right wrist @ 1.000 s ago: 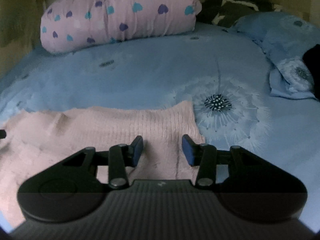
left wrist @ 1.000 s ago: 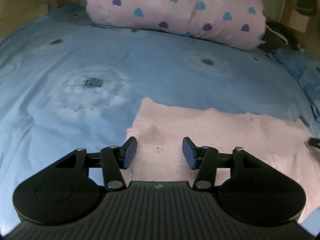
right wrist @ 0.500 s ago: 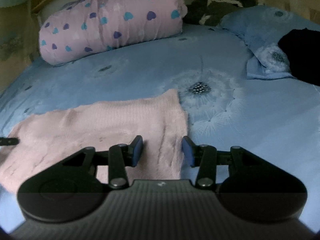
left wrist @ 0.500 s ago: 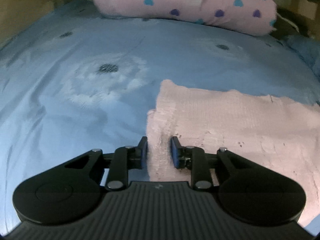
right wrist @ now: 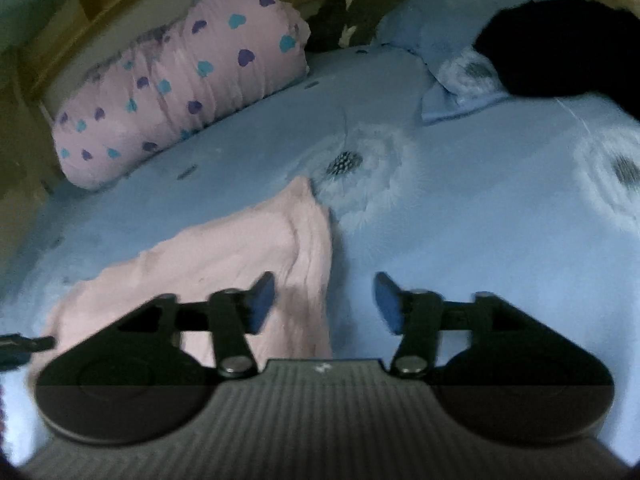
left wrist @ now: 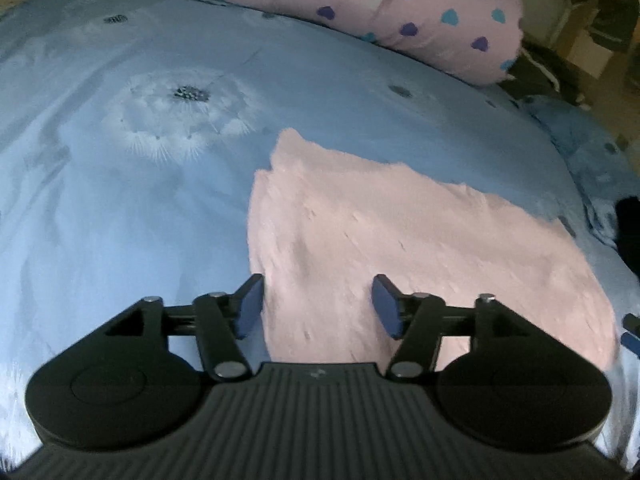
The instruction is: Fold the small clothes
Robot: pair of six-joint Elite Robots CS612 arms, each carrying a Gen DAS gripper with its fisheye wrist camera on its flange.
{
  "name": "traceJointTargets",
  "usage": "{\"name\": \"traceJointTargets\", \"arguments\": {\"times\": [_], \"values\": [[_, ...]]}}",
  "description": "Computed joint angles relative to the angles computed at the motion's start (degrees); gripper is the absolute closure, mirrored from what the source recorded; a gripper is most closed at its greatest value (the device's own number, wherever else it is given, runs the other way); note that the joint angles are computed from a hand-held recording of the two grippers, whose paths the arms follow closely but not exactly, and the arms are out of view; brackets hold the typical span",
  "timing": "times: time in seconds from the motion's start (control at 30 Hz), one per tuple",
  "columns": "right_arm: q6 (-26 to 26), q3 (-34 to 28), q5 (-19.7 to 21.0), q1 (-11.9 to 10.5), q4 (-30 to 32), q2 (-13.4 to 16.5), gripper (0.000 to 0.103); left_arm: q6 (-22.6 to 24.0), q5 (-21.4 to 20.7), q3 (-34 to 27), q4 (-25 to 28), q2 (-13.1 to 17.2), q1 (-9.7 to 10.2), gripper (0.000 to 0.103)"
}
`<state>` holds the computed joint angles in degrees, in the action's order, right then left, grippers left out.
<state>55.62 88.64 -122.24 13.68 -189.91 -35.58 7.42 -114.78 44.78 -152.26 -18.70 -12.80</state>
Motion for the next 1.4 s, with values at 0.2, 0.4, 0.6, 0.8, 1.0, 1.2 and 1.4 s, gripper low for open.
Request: {"name": "traceJointTargets", "arguments": {"times": [0.2, 0.4, 0.6, 0.8, 1.0, 1.2, 1.4], "values": [[5.3, 0.3, 4.8, 0.4, 0.3, 0.4, 0.029, 3.5, 1.6, 10.3, -5.9, -4.7, 0.05, 0.032], [12.2, -1.1, 4.5, 0.8, -2.3, 2.3, 0.074, 2.5, 7.2, 11.4, -7.5, -4.9, -0.74, 0.032], [14.5, 0.5, -3.6, 2.3, -0.3, 1.6, 0.086, 1.4, 8.5, 11.5, -7.3, -4.7, -0.57, 0.031], [16.7, 2.3, -1.4, 1.9, -5.3, 2.2, 0.078, 3.6, 9.8, 14.1, -11.7, -5.6, -0.92, 0.030], [21.4, 1.3, -5.2, 3.7, -5.0, 1.9, 0.034, 6.8, 7.5, 15.4, -14.4, -6.0, -0.40, 0.024], [19.2, -3.3, -8.5, 5.3, -2.9, 3.2, 0.025, 6.5, 3.3, 14.0, -12.3, -5.6, 0.81, 0.020], [24.2, -8.1, -9.5, 5.3, 7.1, 5.0, 0.025, -0.3, 0.4, 9.2, -6.2, -3.7, 2.23, 0.019]]}}
